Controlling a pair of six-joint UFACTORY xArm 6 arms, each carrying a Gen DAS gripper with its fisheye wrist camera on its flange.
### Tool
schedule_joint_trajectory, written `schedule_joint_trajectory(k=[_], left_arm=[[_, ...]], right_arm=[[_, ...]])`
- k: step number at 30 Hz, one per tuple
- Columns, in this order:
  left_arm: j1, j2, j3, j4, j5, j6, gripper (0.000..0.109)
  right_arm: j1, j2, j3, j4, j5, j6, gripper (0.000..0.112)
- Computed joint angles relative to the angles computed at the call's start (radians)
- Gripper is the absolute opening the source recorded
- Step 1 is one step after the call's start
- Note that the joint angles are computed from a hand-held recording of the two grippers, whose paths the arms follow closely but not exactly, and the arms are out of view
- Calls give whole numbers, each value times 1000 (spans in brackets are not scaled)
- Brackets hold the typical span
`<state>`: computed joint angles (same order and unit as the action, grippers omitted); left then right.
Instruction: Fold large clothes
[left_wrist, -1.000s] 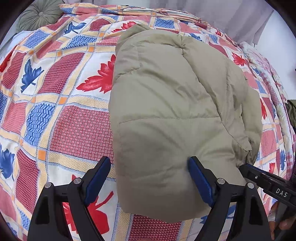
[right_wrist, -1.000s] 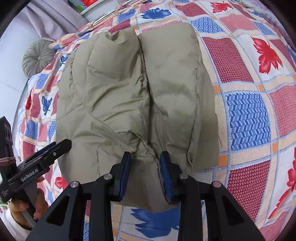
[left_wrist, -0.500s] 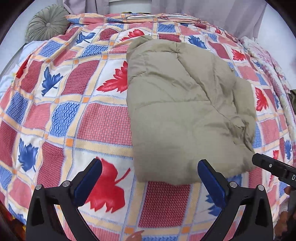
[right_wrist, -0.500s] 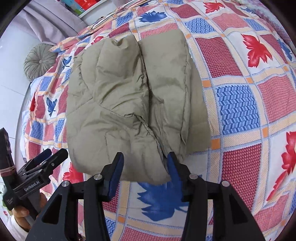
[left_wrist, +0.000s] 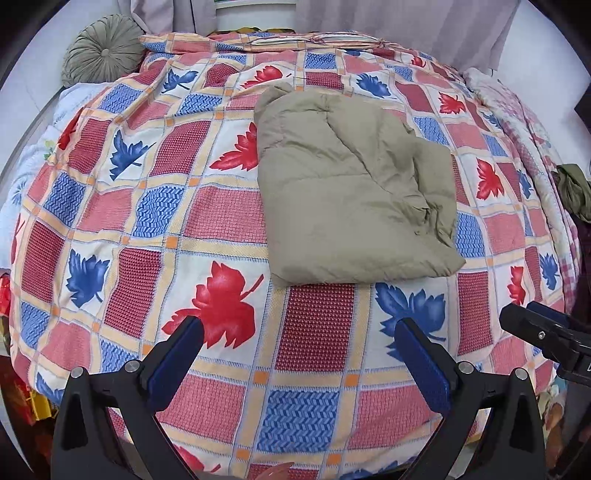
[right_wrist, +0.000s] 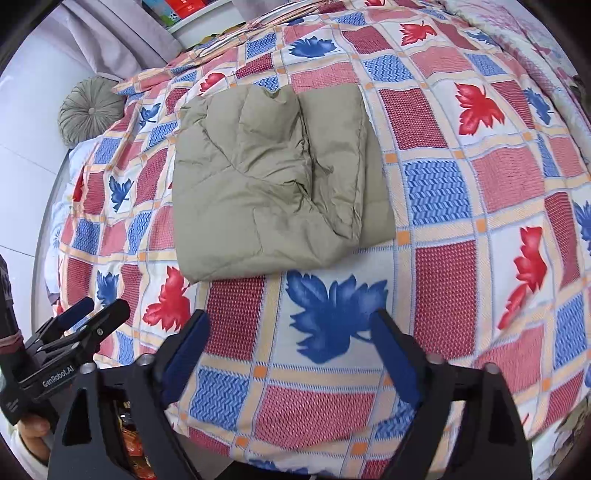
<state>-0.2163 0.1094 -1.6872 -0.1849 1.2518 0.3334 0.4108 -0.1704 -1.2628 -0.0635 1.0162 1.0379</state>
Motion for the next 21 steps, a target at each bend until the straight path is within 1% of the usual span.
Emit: schedule_joint_trajectory(k=[1,5,9,11,13,16,21], left_arm=[[0,-19,10,7,1,0,103],[10,-68,6,8,29,11,103],[23,-101,-17,2,47,-2,103],[28,-106,-36,3,50,-6,103],[32,-109,-57,6,62,-11,103],[44,-103,-93,-1,86,-11,103],[61,-87,-147,-1,109,-24,103]], right_arm=[[12,-2,-15,-17,21,10,103],[62,5,-99,-101,114,39,103],[95,21,-194,-142,199,48,103],[113,33,-254,-175,258,68,103],[128,40,-295,-202,289,85,103],[158,67,-380,-258,371,100,103],[193,94,-465,-332,432,112,103]])
